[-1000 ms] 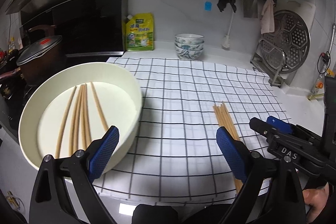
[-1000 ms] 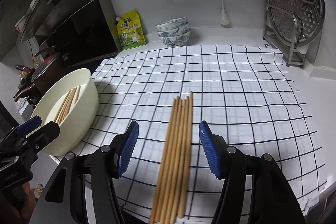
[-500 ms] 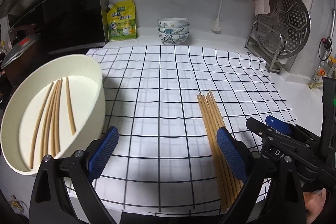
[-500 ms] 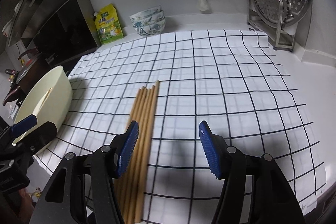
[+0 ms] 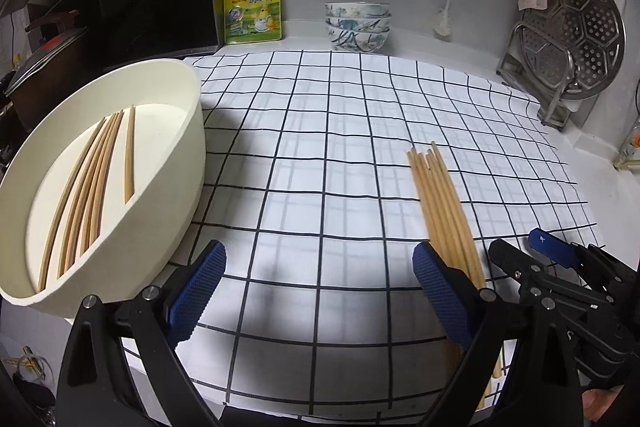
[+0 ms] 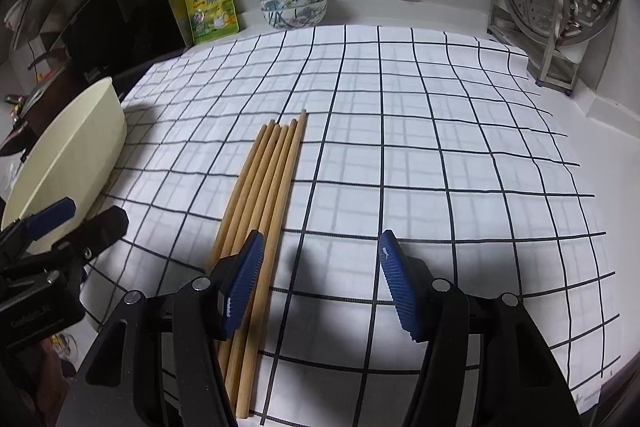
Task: Organize utensils
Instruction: 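Withdraw both open tools from the basin back over the chopstick row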
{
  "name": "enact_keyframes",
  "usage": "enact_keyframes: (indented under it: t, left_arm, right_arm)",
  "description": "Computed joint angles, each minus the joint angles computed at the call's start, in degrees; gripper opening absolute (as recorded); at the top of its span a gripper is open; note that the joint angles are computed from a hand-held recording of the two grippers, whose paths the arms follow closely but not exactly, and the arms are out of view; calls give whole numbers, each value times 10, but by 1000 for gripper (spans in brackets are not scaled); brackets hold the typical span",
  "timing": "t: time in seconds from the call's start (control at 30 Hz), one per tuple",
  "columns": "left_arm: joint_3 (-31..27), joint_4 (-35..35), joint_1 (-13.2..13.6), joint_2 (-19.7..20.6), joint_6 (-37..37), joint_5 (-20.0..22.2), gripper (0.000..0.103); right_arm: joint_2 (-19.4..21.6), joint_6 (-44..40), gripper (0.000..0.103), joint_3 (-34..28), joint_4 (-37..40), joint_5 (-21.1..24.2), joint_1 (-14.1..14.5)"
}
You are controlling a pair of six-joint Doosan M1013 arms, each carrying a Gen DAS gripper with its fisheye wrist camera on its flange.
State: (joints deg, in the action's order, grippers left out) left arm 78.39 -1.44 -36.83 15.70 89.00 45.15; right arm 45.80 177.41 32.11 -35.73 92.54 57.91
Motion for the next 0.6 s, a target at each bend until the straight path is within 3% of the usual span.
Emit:
enact_keyframes:
  t: [0.6]
  left_arm:
    - [3, 4, -2, 1, -4, 7, 93]
  right_arm:
    - [34, -61, 58, -61, 21, 58, 1]
